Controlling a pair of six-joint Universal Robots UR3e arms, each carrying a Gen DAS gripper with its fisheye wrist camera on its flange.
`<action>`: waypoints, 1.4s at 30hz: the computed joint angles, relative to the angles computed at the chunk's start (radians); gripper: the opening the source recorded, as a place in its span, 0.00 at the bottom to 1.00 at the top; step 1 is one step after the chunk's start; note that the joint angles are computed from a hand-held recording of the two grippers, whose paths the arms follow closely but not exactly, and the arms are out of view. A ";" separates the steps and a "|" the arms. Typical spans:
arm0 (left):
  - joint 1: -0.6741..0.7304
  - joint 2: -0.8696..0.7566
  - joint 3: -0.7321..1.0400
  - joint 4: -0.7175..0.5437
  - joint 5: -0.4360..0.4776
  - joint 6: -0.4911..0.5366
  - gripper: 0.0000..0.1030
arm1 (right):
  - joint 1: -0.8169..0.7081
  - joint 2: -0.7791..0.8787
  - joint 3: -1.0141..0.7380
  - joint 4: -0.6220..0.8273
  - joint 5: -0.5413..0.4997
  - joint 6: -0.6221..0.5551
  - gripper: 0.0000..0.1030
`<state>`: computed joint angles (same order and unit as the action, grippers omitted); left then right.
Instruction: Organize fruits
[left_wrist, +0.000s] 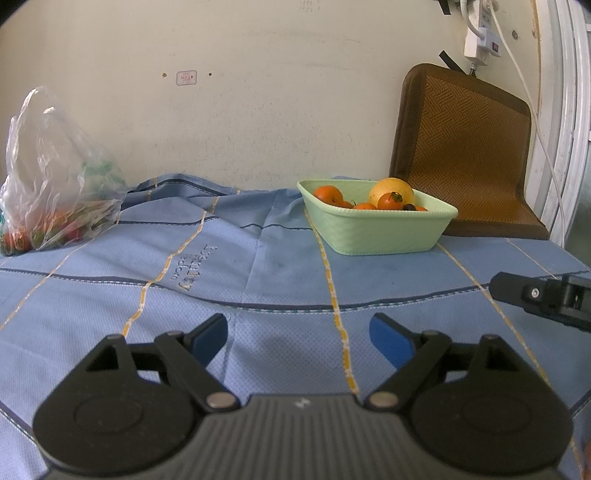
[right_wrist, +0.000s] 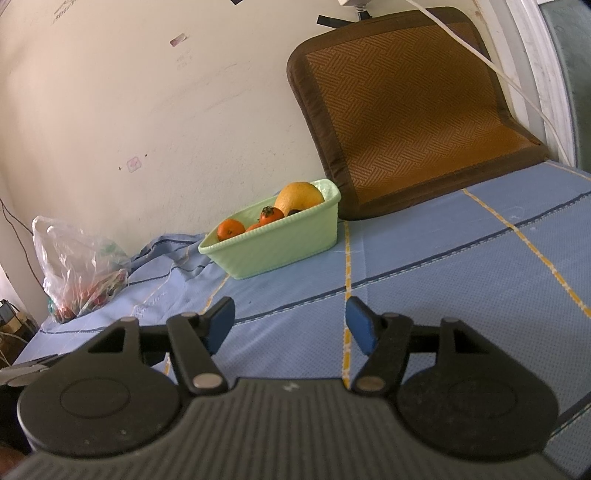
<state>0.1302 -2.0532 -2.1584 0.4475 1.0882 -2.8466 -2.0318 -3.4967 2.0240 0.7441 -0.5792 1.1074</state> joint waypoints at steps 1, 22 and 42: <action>0.000 0.000 0.000 0.001 0.000 0.000 0.85 | 0.002 -0.001 0.001 -0.003 0.002 0.004 0.67; -0.001 0.005 -0.003 -0.002 0.002 -0.002 0.86 | -0.001 -0.003 0.006 0.001 0.000 -0.003 0.70; 0.000 0.001 0.003 -0.006 0.002 -0.003 0.86 | 0.001 -0.003 0.005 -0.006 0.004 0.014 0.72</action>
<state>0.1298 -2.0524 -2.1553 0.4412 1.0900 -2.8492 -2.0306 -3.4999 2.0291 0.7380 -0.5750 1.1211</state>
